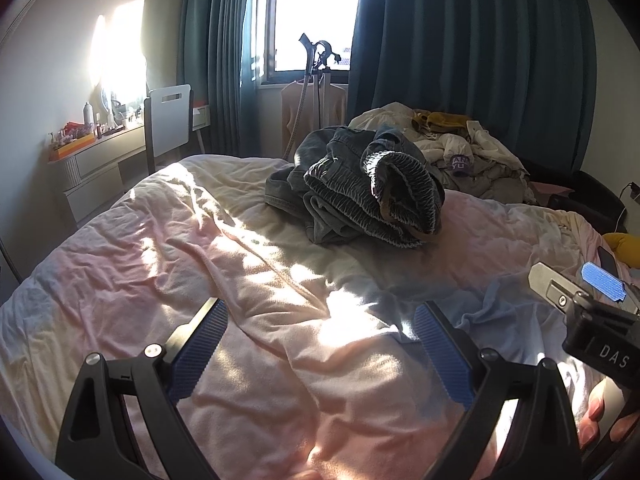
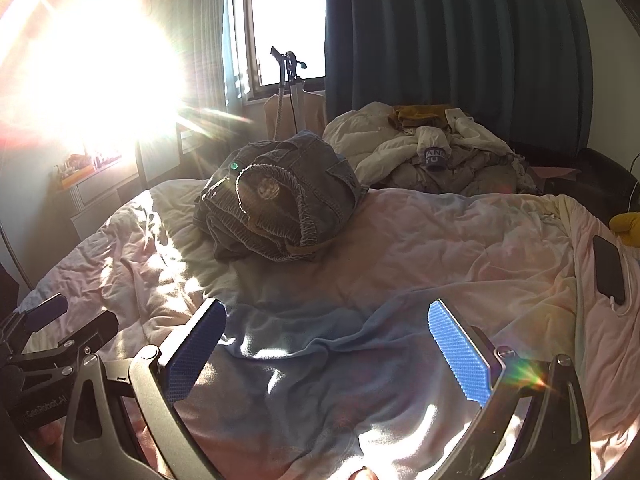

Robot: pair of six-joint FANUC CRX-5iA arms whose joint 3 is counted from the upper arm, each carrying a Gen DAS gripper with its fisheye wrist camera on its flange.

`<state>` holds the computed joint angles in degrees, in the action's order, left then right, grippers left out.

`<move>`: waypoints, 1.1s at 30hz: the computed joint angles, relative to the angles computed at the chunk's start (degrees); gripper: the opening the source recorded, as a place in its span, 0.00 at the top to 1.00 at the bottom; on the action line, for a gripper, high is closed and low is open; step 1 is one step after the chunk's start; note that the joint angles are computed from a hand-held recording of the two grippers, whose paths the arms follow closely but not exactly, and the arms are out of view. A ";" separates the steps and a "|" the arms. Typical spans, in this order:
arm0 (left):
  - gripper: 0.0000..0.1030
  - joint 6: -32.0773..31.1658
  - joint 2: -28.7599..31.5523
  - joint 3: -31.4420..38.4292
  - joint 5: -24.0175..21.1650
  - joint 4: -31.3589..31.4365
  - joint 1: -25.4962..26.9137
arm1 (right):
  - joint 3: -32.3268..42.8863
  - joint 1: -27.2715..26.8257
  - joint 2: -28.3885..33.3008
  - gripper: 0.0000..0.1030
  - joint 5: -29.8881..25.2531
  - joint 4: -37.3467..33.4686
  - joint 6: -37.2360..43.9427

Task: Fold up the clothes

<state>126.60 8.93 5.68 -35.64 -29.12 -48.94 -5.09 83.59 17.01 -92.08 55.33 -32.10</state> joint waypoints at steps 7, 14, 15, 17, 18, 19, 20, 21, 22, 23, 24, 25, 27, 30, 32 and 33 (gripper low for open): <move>0.07 -5.59 3.66 5.08 -1.37 1.42 1.41 | 0.57 -3.17 0.65 0.00 1.01 1.08 4.09; 0.07 -7.59 6.90 6.19 0.07 3.79 3.67 | 0.22 -8.71 1.01 0.00 5.27 1.35 9.09; 0.07 -8.31 7.28 6.07 0.47 5.04 4.16 | 0.12 -9.50 1.13 0.00 5.84 1.59 9.60; 0.07 -9.36 8.06 6.01 0.92 7.33 5.01 | -0.42 -11.18 1.08 0.00 7.74 2.05 10.09; 0.07 -9.78 8.43 5.97 1.14 8.39 5.43 | -0.82 -12.05 0.93 0.01 8.99 2.29 10.14; 0.07 -10.22 8.80 5.92 1.39 9.49 5.86 | -1.42 -12.96 0.65 0.01 10.54 2.65 10.06; 0.07 -10.36 9.24 6.00 1.54 10.15 6.18 | -2.22 -13.95 0.22 0.02 12.42 3.18 9.98; 0.07 -10.20 9.60 6.19 1.51 10.35 6.37 | -3.02 -14.94 -0.17 0.03 14.27 3.78 9.82; 0.07 -10.02 9.87 6.32 1.51 10.52 6.56 | -3.89 -15.91 -0.55 0.05 16.01 4.61 9.37; 0.07 -10.23 10.04 6.21 1.80 11.13 6.86 | -4.69 -16.88 -0.87 0.06 17.67 5.43 8.89; 0.07 -10.63 10.18 6.00 2.21 11.94 7.19 | -5.32 -17.81 -1.09 0.06 19.01 6.13 8.34; 0.07 -10.84 10.36 5.90 2.50 12.40 7.40 | -5.92 -18.75 -1.29 0.07 20.34 6.80 7.76; 0.07 -11.06 10.92 6.22 2.57 12.66 7.61 | -7.35 -20.58 -1.99 0.11 23.41 8.11 6.00; 0.07 -14.05 11.26 4.75 4.85 17.62 8.98 | -10.60 -23.04 -3.69 0.24 28.49 11.54 0.76; 0.07 -18.09 11.49 2.84 7.50 24.03 10.39 | -13.67 -24.56 -5.32 0.34 32.25 14.53 -4.86; 0.07 -19.09 11.82 2.63 7.90 25.54 10.67 | -14.72 -25.18 -5.79 0.36 33.52 15.57 -6.99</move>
<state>107.51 20.76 8.31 -27.74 -3.58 -38.27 -19.81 58.41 11.22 -58.56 70.90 -39.09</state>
